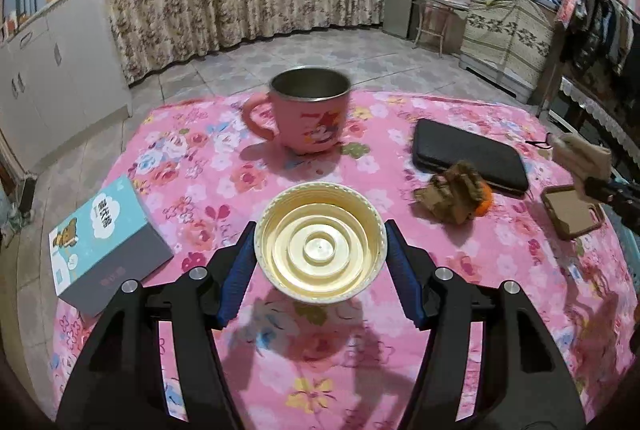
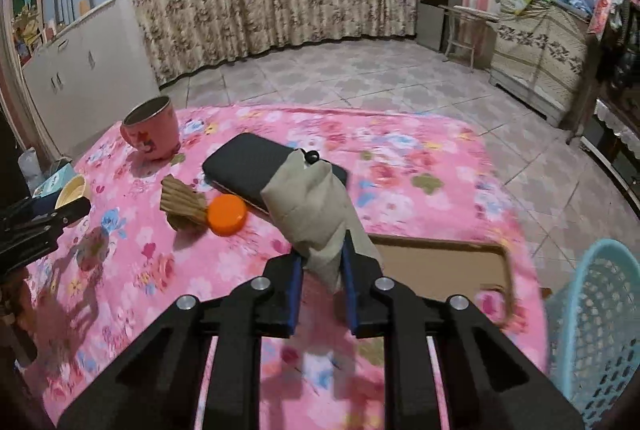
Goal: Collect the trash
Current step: 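Carry both items over the teal basket and open the left tool to drop the lid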
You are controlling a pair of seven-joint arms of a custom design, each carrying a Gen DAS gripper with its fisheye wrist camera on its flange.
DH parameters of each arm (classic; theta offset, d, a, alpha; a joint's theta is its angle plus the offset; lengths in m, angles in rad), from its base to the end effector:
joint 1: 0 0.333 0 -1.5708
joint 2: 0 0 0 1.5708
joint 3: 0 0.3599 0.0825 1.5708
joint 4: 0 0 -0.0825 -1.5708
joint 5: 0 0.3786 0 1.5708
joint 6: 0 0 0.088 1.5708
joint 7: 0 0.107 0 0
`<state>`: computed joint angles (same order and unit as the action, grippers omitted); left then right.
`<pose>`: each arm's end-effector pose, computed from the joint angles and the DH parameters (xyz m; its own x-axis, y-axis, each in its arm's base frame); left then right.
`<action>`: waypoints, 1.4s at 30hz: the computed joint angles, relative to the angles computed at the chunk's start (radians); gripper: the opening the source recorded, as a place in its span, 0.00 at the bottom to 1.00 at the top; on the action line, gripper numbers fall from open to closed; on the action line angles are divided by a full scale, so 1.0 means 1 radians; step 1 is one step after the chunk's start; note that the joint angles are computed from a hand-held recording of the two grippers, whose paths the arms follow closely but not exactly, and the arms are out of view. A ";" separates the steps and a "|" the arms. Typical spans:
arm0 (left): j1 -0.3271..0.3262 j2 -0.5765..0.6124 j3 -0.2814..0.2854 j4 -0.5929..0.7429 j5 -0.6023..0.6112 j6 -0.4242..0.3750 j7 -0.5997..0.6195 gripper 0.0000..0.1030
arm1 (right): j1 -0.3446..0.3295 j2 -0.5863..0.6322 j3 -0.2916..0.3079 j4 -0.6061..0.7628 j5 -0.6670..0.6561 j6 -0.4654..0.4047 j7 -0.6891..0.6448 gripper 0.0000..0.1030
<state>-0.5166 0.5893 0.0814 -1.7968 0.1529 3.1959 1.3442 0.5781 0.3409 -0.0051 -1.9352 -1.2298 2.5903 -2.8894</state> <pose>0.6470 -0.3287 0.3569 -0.3930 -0.9194 0.0141 -0.6373 0.2613 -0.7250 0.5350 0.3668 0.3778 -0.2263 -0.9723 -0.0591 -0.6583 0.1974 -0.7264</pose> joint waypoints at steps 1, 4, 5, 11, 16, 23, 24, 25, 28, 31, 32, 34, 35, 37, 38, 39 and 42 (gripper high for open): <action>-0.006 -0.006 0.001 -0.007 0.002 0.008 0.001 0.59 | 0.007 -0.030 -0.003 -0.033 -0.016 -0.008 0.024 0.18; -0.045 -0.034 0.012 -0.036 0.009 0.043 0.014 0.59 | 0.004 -0.120 0.016 -0.126 -0.060 -0.046 0.087 0.18; -0.064 -0.040 0.022 -0.042 0.006 0.052 0.018 0.59 | -0.002 -0.150 0.028 -0.159 -0.072 -0.060 0.107 0.18; -0.240 -0.064 0.112 -0.066 -0.043 0.121 0.070 0.59 | -0.041 -0.327 0.116 -0.343 -0.078 -0.189 0.181 0.18; -0.249 -0.063 0.016 -0.041 -0.096 0.131 0.117 0.59 | -0.079 -0.444 0.182 -0.466 -0.038 -0.283 0.224 0.18; -0.315 -0.010 -0.016 0.062 -0.126 0.073 0.126 0.59 | -0.111 -0.570 0.241 -0.605 0.030 -0.372 0.295 0.18; -0.329 -0.001 -0.010 0.078 -0.122 0.065 0.120 0.59 | -0.119 -0.596 0.241 -0.636 0.030 -0.361 0.325 0.18; -0.355 0.014 0.005 0.101 -0.118 0.054 0.110 0.59 | -0.127 -0.612 0.243 -0.654 0.034 -0.356 0.340 0.18; -0.387 0.043 0.018 0.146 -0.092 0.035 0.088 0.59 | -0.147 -0.655 0.253 -0.705 0.051 -0.360 0.375 0.18; -0.419 0.071 0.028 0.184 -0.063 0.021 0.063 0.59 | -0.165 -0.677 0.260 -0.737 0.053 -0.364 0.393 0.18; -0.430 0.081 0.032 0.196 -0.052 0.016 0.054 0.59 | -0.171 -0.682 0.260 -0.746 0.053 -0.361 0.398 0.18; -0.448 0.104 0.033 0.231 -0.026 -0.006 0.042 0.59 | -0.181 -0.687 0.261 -0.761 0.048 -0.355 0.410 0.18; -0.451 0.118 0.028 0.254 -0.012 -0.019 0.037 0.59 | -0.187 -0.690 0.259 -0.768 0.042 -0.348 0.417 0.18; -0.456 0.142 0.014 0.294 0.016 -0.038 0.025 0.59 | -0.196 -0.703 0.255 -0.784 0.034 -0.338 0.421 0.18; -0.443 0.156 -0.010 0.322 0.029 -0.053 0.026 0.59 | -0.201 -0.710 0.253 -0.793 0.031 -0.332 0.424 0.18; -0.440 0.166 -0.025 0.339 0.040 -0.062 0.020 0.59 | -0.205 -0.711 0.254 -0.793 0.033 -0.332 0.425 0.18; -0.429 0.208 -0.070 0.415 0.073 -0.100 0.015 0.59 | -0.222 -0.735 0.245 -0.821 0.028 -0.315 0.432 0.18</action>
<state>-0.9455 0.7969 0.0110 -1.3821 0.2263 3.0955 1.3589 0.3563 -0.3937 0.2396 -2.7559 -1.2013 2.2753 -2.4578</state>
